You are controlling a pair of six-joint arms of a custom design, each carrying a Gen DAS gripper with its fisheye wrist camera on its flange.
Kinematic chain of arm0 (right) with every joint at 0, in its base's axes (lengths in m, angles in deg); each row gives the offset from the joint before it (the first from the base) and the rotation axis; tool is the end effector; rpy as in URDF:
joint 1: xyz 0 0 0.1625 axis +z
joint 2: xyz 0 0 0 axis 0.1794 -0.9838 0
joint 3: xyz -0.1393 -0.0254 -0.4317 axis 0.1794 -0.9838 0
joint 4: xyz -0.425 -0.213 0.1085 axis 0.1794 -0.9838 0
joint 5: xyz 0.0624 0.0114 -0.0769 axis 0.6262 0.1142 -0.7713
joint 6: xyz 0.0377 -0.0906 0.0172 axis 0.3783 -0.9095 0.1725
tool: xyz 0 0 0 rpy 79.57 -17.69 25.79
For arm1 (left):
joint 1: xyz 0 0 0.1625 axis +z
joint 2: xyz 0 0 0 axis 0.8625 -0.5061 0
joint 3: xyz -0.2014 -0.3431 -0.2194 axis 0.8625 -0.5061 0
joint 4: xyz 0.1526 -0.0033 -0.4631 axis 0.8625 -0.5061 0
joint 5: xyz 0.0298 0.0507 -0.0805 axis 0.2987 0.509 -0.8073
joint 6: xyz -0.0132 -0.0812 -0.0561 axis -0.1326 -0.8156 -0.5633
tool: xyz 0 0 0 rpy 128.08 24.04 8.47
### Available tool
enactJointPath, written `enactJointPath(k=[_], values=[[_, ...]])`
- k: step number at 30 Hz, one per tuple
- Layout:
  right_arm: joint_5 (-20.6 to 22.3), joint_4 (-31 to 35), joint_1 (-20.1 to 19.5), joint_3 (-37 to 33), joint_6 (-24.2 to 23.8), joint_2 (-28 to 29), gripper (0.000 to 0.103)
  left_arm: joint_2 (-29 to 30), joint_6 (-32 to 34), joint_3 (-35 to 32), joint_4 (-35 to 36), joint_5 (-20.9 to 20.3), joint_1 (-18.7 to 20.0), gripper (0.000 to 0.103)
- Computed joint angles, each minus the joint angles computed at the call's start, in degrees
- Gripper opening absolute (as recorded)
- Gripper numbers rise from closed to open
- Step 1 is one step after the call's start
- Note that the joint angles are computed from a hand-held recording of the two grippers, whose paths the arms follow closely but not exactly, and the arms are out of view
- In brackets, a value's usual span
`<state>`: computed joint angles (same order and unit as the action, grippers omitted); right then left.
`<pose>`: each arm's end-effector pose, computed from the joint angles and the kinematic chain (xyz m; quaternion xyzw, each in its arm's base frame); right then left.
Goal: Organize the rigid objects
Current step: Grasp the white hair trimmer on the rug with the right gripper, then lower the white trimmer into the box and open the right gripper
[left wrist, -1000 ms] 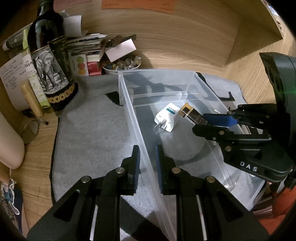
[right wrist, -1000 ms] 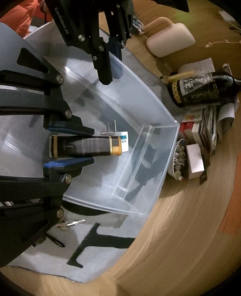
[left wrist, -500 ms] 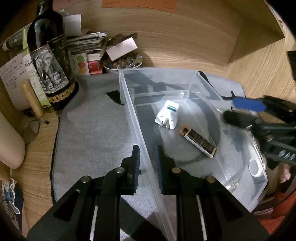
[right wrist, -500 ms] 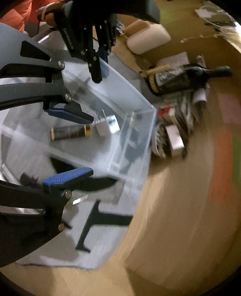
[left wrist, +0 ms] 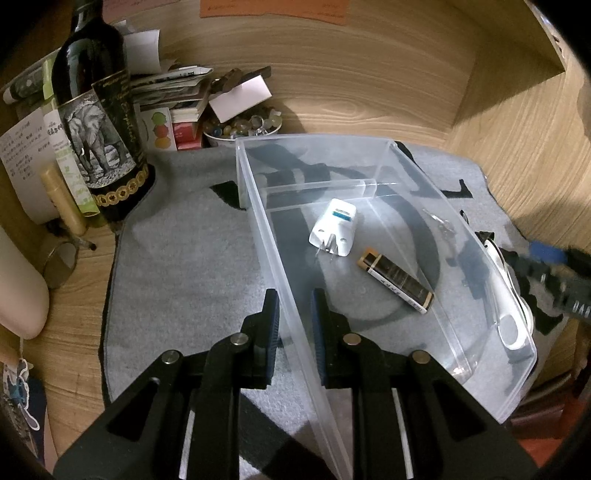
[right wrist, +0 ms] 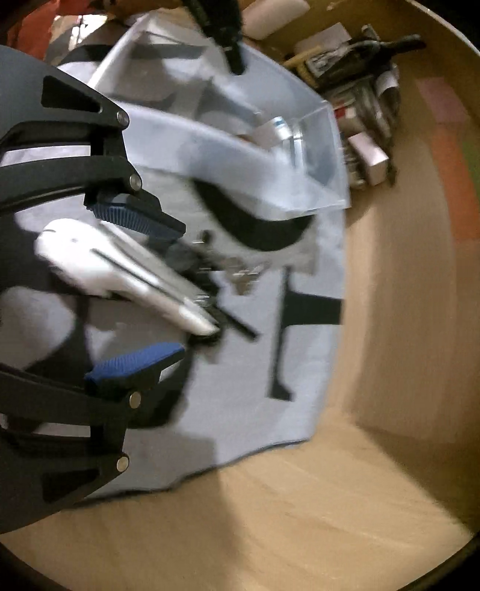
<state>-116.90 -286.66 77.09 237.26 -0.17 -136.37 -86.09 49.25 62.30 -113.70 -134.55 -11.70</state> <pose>0.0508 -0.3347 0.1462 -0.0400 -0.8384 0.3655 0.4024 -0.1880 -0.4767 0.0242 0.3825 0.8867 -0.1633 0.2020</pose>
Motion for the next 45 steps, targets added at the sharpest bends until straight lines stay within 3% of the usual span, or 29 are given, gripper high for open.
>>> enactJointPath(k=[8,10,12,16,26,33,42,45], values=[[5.07,-2.88,-4.86,3.64,3.97,5.49,0.054,0.14,0.27,0.14,-0.44,0.22,-0.12,0.018],[6.24,-8.59,-6.07,4.05,2.76,8.75,0.051,0.14,0.39,0.16,-0.53,0.28,-0.14,0.018],[6.99,-11.16,-6.33,4.44,2.42,9.51,0.038,0.21,0.46,0.18,-0.65,0.48,-0.23,0.018],[10.36,-15.46,-7.95,5.66,2.92,9.42,0.037,0.29,0.68,0.22,-0.81,0.69,-0.32,0.018],[8.45,-26.69,-3.63,4.46,-3.55,7.70,0.035,0.20,-0.14,0.02,-0.23,0.69,-0.34,0.018],[8.82,-26.22,-0.32,2.04,-8.47,4.54,0.035,0.09,-0.42,0.00,-0.02,0.64,-0.34,0.018],[15.00,-22.70,3.20,-0.32,-12.11,1.03,0.034,0.12,-0.58,0.00,0.14,0.85,-0.44,0.018],[15.25,-21.21,5.46,-1.82,-14.12,0.70,0.034,0.14,-0.58,-0.01,0.25,1.06,-0.54,0.018]])
